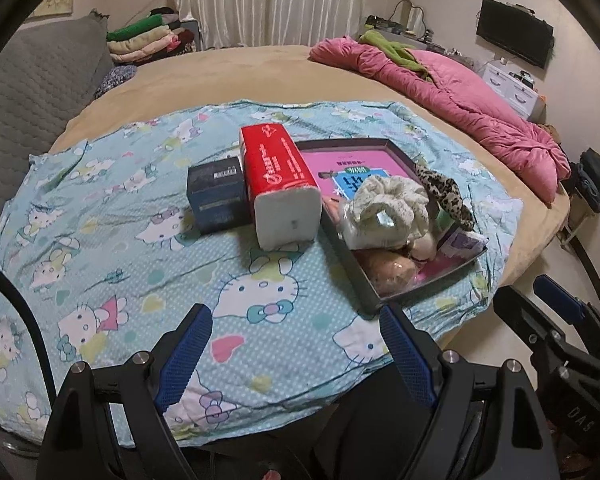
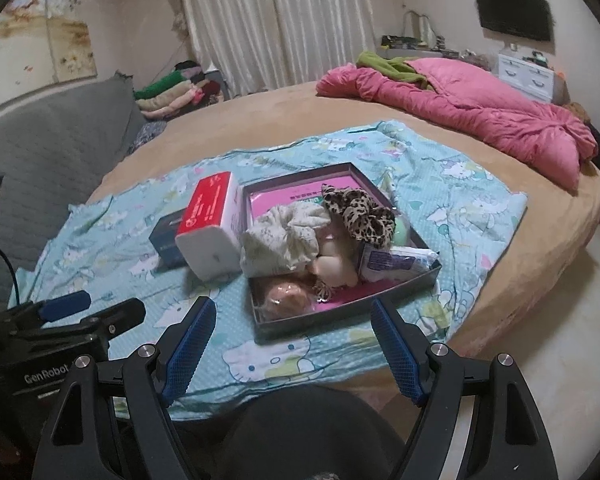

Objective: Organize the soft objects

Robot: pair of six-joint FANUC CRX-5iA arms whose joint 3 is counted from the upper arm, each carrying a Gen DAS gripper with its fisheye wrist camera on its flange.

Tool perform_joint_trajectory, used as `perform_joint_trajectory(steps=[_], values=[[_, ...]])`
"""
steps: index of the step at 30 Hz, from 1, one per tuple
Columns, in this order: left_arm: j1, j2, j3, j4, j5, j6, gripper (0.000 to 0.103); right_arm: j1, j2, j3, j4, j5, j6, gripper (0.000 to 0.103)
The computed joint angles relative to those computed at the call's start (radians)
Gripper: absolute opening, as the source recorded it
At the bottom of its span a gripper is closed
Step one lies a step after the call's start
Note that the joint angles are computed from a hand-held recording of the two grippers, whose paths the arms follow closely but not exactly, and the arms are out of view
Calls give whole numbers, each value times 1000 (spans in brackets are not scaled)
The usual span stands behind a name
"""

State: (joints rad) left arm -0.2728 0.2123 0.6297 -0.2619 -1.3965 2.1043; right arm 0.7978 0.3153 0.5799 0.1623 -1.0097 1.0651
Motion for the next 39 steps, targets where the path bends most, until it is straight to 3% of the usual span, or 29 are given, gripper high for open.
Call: perform_joint_trajectory(steps=[39], values=[[-26, 32, 42, -37, -55, -15, 85, -14, 3, -1, -51, -6, -4, 81]])
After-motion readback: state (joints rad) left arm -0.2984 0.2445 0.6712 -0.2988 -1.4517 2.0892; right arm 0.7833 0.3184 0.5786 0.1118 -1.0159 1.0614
